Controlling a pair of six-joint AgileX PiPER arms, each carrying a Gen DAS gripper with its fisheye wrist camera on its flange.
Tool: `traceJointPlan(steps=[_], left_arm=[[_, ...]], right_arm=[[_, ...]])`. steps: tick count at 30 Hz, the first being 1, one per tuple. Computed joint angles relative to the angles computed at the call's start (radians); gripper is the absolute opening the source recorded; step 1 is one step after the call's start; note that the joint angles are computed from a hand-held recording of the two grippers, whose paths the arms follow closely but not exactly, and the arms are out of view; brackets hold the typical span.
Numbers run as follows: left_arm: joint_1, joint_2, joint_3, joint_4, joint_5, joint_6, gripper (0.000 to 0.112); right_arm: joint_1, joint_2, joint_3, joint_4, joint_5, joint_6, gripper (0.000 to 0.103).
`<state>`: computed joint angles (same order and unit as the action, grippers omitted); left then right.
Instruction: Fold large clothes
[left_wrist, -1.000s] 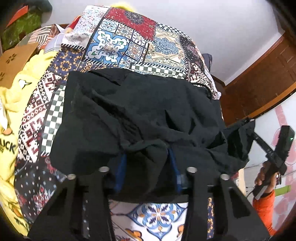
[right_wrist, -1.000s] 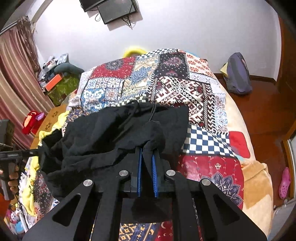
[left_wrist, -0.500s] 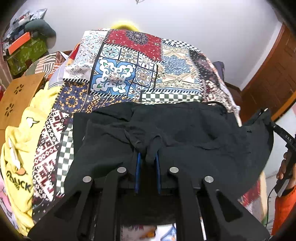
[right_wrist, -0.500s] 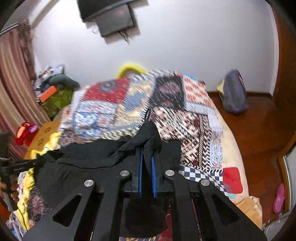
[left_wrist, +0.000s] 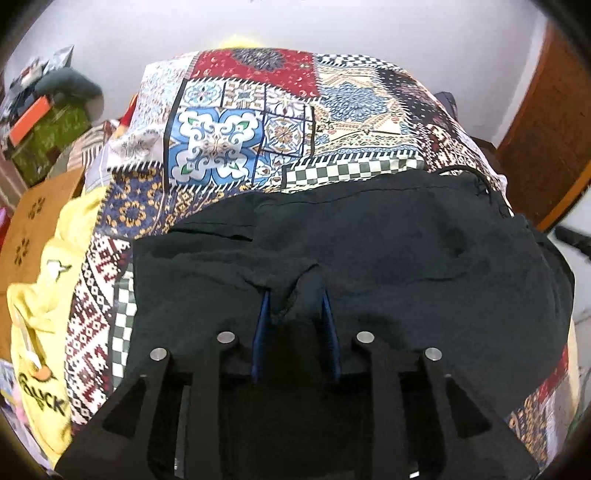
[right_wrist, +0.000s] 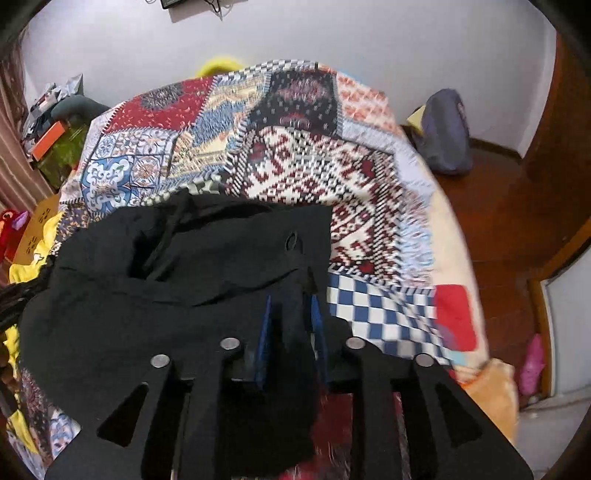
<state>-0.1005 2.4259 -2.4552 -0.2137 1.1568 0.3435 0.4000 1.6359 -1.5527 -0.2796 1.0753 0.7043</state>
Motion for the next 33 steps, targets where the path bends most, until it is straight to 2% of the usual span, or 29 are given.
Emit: traceJointPlan(steps=[3, 8, 10, 15, 17, 19, 21, 22, 25, 28, 33], left_arm=[[-0.003, -0.095, 0.163, 0.009, -0.087, 0.020, 0.032], [0.011, -0.225, 0.317, -0.007, -0.132, 0.064, 0.043], [0.033, -0.301, 0.402, -0.067, -0.140, 0.121, 0.054], [0.052, -0.424, 0.590, -0.177, -0.196, 0.231, 0.056], [0.026, -0.415, 0.617, -0.134, -0.216, 0.216, 0.056], [0.005, -0.389, 0.631, -0.088, -0.242, 0.184, 0.057], [-0.003, -0.359, 0.647, -0.080, -0.283, 0.161, 0.062], [-0.008, -0.358, 0.663, -0.068, -0.312, 0.151, 0.067], [-0.016, -0.349, 0.699, -0.056, -0.387, 0.132, 0.076], [-0.010, -0.335, 0.700, -0.064, -0.409, 0.122, 0.082], [-0.003, -0.349, 0.698, -0.065, -0.392, 0.112, 0.082]], right_arm=[[0.084, -0.061, -0.014, -0.047, 0.004, 0.021, 0.050], [0.220, -0.024, -0.115, -0.015, -0.011, 0.027, 0.051], [0.247, 0.018, -0.146, 0.030, -0.028, 0.025, 0.051], [0.269, 0.119, -0.160, 0.091, -0.057, 0.021, 0.051], [0.272, 0.147, -0.141, 0.095, -0.071, 0.039, 0.051], [0.258, 0.123, -0.071, 0.099, -0.129, 0.061, 0.058], [0.240, 0.129, -0.060, 0.136, -0.126, 0.037, 0.064], [0.235, 0.139, -0.059, 0.148, -0.125, 0.018, 0.064], [0.271, 0.162, -0.069, 0.083, -0.099, 0.026, 0.064], [0.288, 0.173, -0.080, 0.047, -0.087, 0.041, 0.064], [0.261, 0.174, -0.095, 0.096, -0.079, 0.018, 0.065]])
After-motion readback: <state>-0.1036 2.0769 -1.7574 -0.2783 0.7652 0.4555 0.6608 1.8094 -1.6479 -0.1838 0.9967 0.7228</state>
